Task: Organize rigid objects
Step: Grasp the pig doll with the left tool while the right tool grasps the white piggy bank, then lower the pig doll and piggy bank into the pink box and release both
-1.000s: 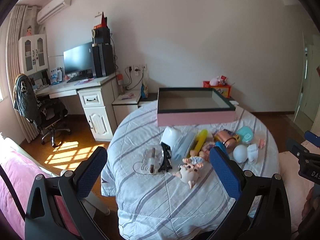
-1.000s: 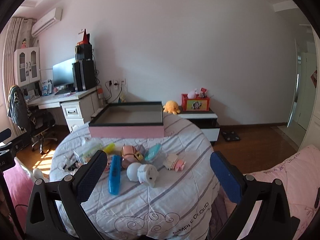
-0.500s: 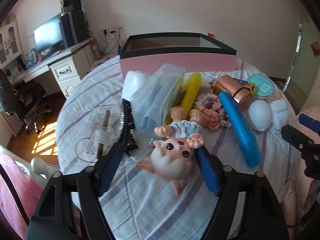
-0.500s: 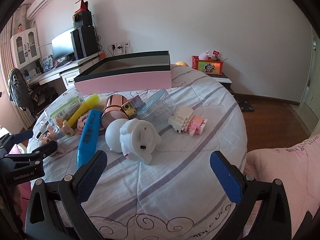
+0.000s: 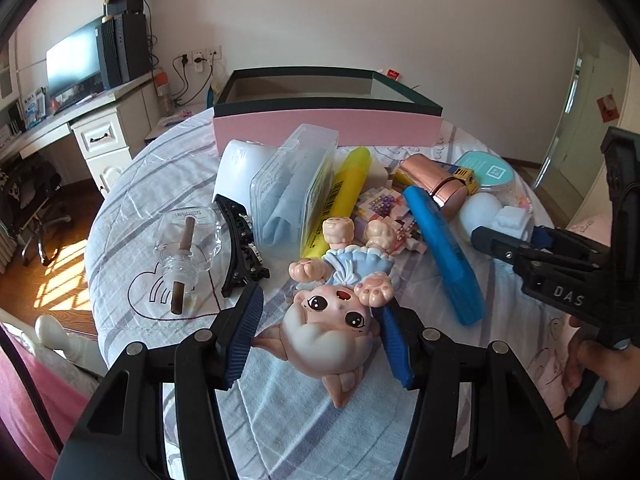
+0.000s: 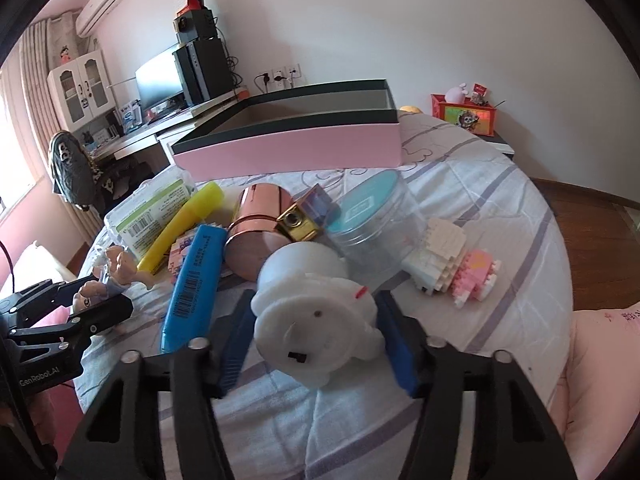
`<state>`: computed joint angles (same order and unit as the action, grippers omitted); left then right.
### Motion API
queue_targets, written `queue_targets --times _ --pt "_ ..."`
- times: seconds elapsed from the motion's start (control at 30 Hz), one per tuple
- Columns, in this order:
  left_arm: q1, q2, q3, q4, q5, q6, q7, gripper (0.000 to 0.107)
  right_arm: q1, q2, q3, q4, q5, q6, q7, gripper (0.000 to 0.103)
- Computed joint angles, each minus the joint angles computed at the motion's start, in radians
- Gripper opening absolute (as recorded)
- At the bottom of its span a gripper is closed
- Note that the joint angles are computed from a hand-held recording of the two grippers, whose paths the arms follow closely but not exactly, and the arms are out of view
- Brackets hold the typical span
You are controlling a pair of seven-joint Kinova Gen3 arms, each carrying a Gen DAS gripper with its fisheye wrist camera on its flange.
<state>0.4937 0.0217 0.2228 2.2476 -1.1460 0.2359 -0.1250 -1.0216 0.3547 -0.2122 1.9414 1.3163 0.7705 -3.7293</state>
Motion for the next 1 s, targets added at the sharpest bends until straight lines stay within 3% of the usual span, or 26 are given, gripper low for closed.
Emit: queue_targets --times 0.07,0.2,0.3,0.4,0.5,0.63,0.8,0.9,1.0 --pt "0.003 -0.018 -0.006 0.006 0.023 -0.010 -0.021 0.057 -0.010 -0.002 -0.002 0.002 0.007 0.012 -0.006 0.054" --pt "0.117 -0.051 -0.124 -0.006 0.165 -0.017 -0.176 0.057 -0.036 -0.019 -0.013 0.016 0.042 0.061 -0.051 0.054" --pt "0.098 -0.068 -0.111 -0.031 0.275 -0.020 -0.298 0.057 -0.044 -0.041 -0.030 0.013 0.064 0.100 -0.044 0.054" --pt "0.105 -0.067 -0.143 -0.077 0.360 -0.043 -0.420 0.057 -0.025 -0.068 -0.040 -0.005 0.085 0.108 0.003 0.054" --pt "0.099 -0.028 -0.162 -0.176 0.447 -0.013 -0.542 0.057 0.030 -0.078 -0.051 -0.060 0.083 0.108 0.114 0.054" --pt "-0.042 0.083 -0.057 -0.361 0.537 0.081 -0.705 0.057 0.214 -0.055 -0.155 -0.171 0.072 0.087 0.276 0.054" --pt "-0.208 0.258 0.071 -0.592 0.611 0.176 -0.868 0.057 0.445 0.054 -0.254 -0.347 -0.025 -0.025 0.480 0.054" --pt "-0.305 0.382 0.187 -0.731 0.590 0.267 -0.905 0.057 0.575 0.158 -0.386 -0.472 -0.066 -0.001 0.602 0.054" --pt "-0.309 0.483 0.198 -0.870 0.648 0.385 -0.983 0.057 0.666 0.272 -0.525 -0.596 -0.104 0.068 0.724 0.054"
